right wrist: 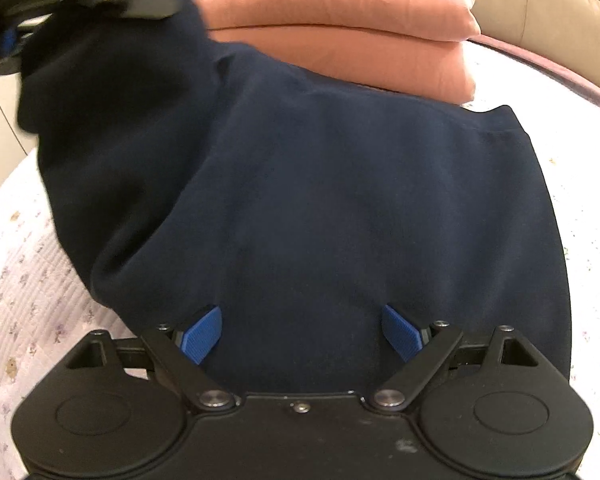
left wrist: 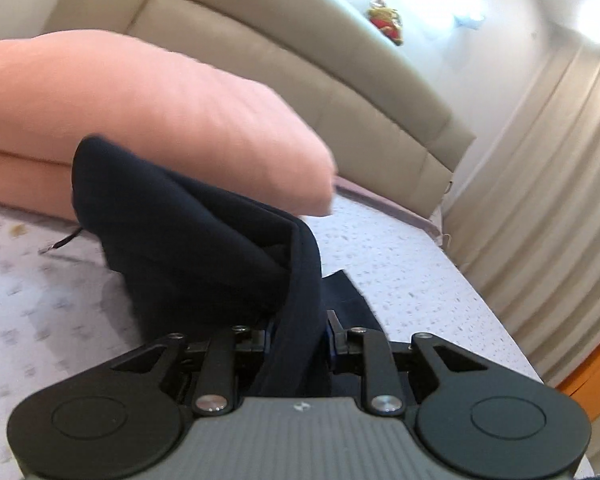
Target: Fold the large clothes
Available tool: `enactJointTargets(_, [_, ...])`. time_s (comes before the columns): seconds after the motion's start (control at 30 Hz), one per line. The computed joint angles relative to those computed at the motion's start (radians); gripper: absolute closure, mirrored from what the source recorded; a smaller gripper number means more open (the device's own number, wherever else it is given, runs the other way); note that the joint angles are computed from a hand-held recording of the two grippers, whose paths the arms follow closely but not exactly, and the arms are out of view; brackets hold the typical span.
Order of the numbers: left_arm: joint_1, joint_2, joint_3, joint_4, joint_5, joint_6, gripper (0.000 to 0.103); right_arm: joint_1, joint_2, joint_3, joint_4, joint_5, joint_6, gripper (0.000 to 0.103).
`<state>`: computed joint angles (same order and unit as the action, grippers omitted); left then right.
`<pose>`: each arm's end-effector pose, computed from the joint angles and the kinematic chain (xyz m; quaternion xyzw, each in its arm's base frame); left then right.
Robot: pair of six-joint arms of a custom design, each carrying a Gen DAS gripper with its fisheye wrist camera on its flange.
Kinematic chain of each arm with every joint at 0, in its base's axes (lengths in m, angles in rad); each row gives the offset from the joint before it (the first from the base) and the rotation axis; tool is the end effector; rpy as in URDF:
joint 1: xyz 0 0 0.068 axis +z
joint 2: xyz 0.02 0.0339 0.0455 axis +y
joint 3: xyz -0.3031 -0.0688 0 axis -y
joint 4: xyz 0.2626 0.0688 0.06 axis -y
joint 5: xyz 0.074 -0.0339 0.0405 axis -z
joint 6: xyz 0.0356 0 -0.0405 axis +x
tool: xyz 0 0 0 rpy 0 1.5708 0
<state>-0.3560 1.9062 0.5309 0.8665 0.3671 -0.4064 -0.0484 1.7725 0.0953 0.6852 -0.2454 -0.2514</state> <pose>0.2986 -0.1246 0.1015 0.0710 0.8499 -0.3313 0.4036 0.1721 0.0003 0.0521 -0.1311 0.9428 0.0737 0.2976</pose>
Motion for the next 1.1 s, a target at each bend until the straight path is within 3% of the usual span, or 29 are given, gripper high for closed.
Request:
enactJointTargets(0.07, [-0.039,0.009,0.025,-0.008,-0.031,-0.012,0.079,-0.100,-0.029,0.012,-0.065,-0.104,-0.041,0.000])
enactJointTargets(0.23, [-0.077,0.010,0.049,-0.017,-0.026,-0.003,0.079,-0.492,-0.158,0.169,-0.510,-0.436,-0.141,0.000])
enactJointTargets(0.3, [-0.105,0.017,0.062,-0.021,-0.042,0.009,0.079,-0.615,-0.137,0.264,-0.622,-0.541,-0.145,0.000])
enactJointTargets(0.5, [-0.196,0.092,0.130,-0.029,-0.047,0.018,0.079,-0.673,0.052,0.532,-0.821,-0.847,-0.196,0.000])
enactJointTargets(0.63, [-0.246,0.134,0.179,-0.061,-0.035,0.075,0.079,-0.579,0.211,0.706,-0.962,-0.866,-0.248,0.000])
enactJointTargets(0.77, [-0.276,0.173,0.191,-0.075,-0.015,0.101,0.079,-0.507,0.328,0.839,-0.949,-0.831,-0.149,0.000])
enactJointTargets(0.9, [-0.324,0.194,0.180,-0.089,-0.062,0.167,0.079,-0.445,0.380,0.928,-0.956,-0.772,-0.025,0.000])
enactJointTargets(0.93, [-0.328,0.193,0.176,-0.092,-0.071,0.168,0.078,-0.413,0.380,0.953,-1.010,-0.723,-0.042,0.009])
enactJointTargets(0.97, [-0.334,0.183,0.166,-0.091,-0.082,0.167,0.071,-0.375,0.350,0.945,-1.011,-0.651,-0.045,0.056])
enactJointTargets(1.0, [-0.339,0.163,0.153,-0.093,-0.098,0.170,0.065,-0.347,0.298,0.892,-0.918,-0.567,-0.005,0.086])
enactJointTargets(1.07, [-0.344,0.112,0.135,-0.124,-0.108,0.189,0.036,-0.347,0.252,0.857,-0.860,-0.591,0.065,0.087])
enactJointTargets(1.1, [-0.343,0.087,0.122,-0.133,-0.118,0.211,0.028,-0.358,0.224,0.846,-0.841,-0.617,0.090,0.088])
